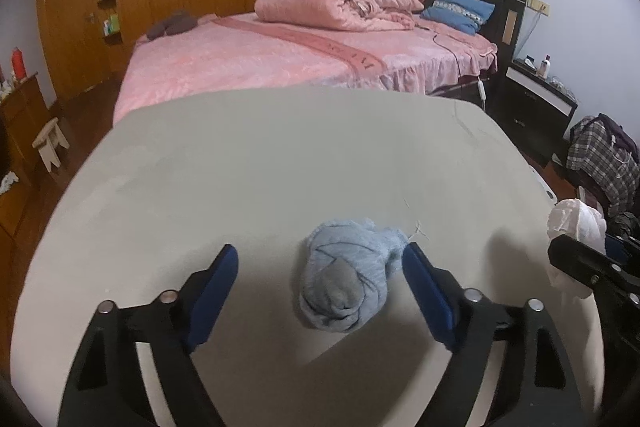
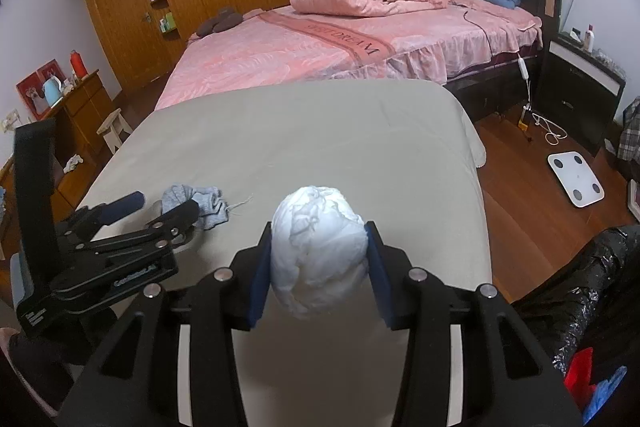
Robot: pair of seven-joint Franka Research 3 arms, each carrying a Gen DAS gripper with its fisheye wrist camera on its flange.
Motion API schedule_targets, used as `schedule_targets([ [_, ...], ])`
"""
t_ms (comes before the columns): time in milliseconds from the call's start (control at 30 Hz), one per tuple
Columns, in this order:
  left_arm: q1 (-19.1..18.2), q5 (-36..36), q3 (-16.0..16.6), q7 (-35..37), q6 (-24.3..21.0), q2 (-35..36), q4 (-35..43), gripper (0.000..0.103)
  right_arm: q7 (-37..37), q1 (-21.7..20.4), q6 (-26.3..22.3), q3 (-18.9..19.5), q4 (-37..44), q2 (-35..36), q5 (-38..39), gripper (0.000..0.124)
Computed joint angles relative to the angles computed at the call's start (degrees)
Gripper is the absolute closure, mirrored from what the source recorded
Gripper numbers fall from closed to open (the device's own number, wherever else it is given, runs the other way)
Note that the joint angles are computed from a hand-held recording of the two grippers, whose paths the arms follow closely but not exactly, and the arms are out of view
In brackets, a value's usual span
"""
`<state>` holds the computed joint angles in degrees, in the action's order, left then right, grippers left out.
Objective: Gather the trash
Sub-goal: 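Grasp the grey sock with the left tool while the right tool holds the tissue ball, then carry the grey sock and white tissue ball over the black bin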
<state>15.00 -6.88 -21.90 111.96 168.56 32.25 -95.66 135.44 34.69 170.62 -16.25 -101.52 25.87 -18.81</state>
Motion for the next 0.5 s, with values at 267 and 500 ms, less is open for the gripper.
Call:
schedule_targets([
  [267,0.19,-1.81,-0.80,2.03,-2.45,0.30,0.75,0.065,0.02,0.42,-0.14,-0.08,-0.09,-0.13,-0.09,0.082],
  [500,2.09,-4.72,-2.67,3.37,-0.18,-2.13,-2.30,0.066,1.19,1.27,0.30,-1.00,-0.45,-0.71,-1.29,0.082],
])
